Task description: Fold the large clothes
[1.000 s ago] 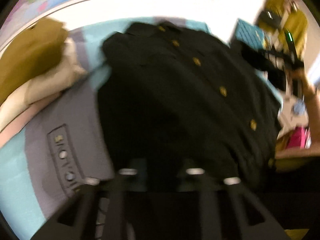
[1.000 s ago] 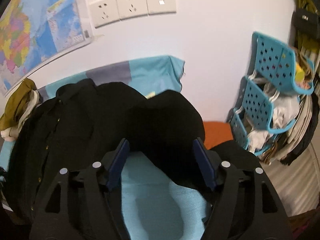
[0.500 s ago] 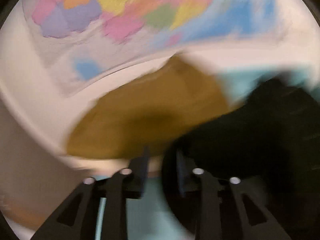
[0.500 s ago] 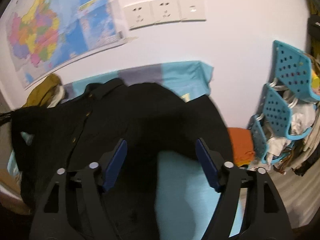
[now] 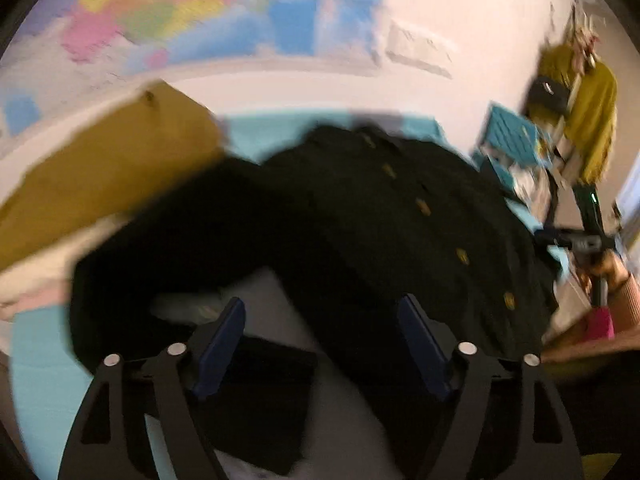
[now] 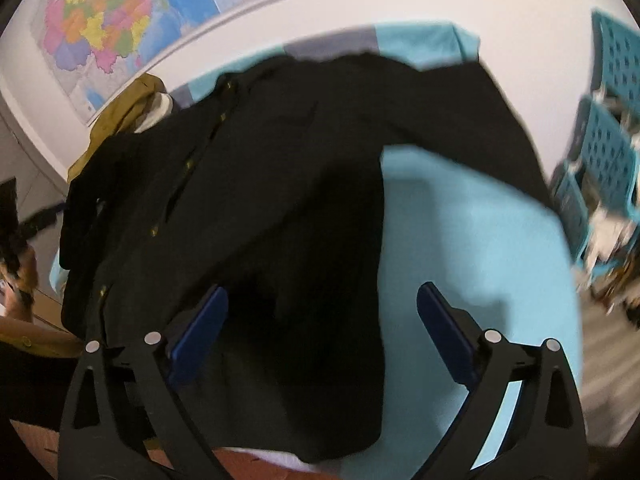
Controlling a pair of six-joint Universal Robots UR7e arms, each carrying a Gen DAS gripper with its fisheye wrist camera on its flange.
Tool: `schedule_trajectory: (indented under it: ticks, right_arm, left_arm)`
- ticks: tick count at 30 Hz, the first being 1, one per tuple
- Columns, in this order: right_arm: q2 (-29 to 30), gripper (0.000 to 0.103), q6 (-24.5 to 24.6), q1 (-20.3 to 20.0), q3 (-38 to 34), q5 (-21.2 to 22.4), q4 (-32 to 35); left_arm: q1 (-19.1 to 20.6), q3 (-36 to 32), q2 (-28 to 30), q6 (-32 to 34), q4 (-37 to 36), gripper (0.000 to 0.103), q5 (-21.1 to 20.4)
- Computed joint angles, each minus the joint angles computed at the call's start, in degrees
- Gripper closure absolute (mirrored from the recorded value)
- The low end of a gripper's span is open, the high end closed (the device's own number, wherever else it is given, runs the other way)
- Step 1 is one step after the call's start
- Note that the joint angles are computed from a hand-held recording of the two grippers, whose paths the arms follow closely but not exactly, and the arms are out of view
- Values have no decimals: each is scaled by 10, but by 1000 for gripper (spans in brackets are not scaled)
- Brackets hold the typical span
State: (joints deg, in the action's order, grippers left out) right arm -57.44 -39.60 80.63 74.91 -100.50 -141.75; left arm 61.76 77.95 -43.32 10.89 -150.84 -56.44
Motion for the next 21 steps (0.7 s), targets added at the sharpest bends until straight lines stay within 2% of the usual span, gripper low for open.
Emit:
schedule_trajectory:
  ticks: [1,2,3,4,5,6,8,10,11,13,15,16,17,18,20,21]
  right_arm:
    - [-7,12,-8,-5,19,8,-22]
    - [-15,38,-18,-9,34,23,-36]
    - [-21,55,-16,-14,42,44,-27]
    - [-26,69,-6,-16,48,51,-32]
    - [-32,77,2,-21,46,72,-13]
    - [-44,77,16,-29,52,106,-1]
    - [-73,79,29,-34,72,147,-11]
    - [-116,79,38,-42,105,193,-45]
    - [-136,79,38,-45,122,203,-67]
    - [-154,79,47,-44,139,177,-96]
    - [-143,78,56,-40,132,123,-83]
    - [-125,74,59,-32,121,70,-74]
    - [-107,62,63,-25,111,30,-71]
    - [-89,58,61,-17,104,-14,-78]
    - [-79,45,63,-8,99,-39,-93]
    - [-81,44,65,-5,100,-31,-99]
  left_arm:
    - [2,-6,6,-11,26,24,-5]
    - [7,-16,14,-27,57,24,-22]
    - [9,-26,21,-45,81,24,-31]
    - [13,-38,30,-62,103,24,-40]
    - [15,-45,36,-68,111,24,-50]
    - [19,-52,42,-73,113,24,-64]
    - [21,-70,56,-82,116,26,-65]
    - [23,-68,55,-84,109,27,-62]
    - [22,-71,58,-87,107,27,-62]
    - [21,-82,64,-86,115,27,-44]
    - [19,-94,74,-70,112,28,-27]
    - [21,-101,75,-60,116,28,-25]
    - [20,-108,79,-57,117,28,-17]
    - [17,-114,85,-52,115,28,2]
    - [12,-120,88,-39,109,28,21]
    - [11,-114,82,-26,92,28,21]
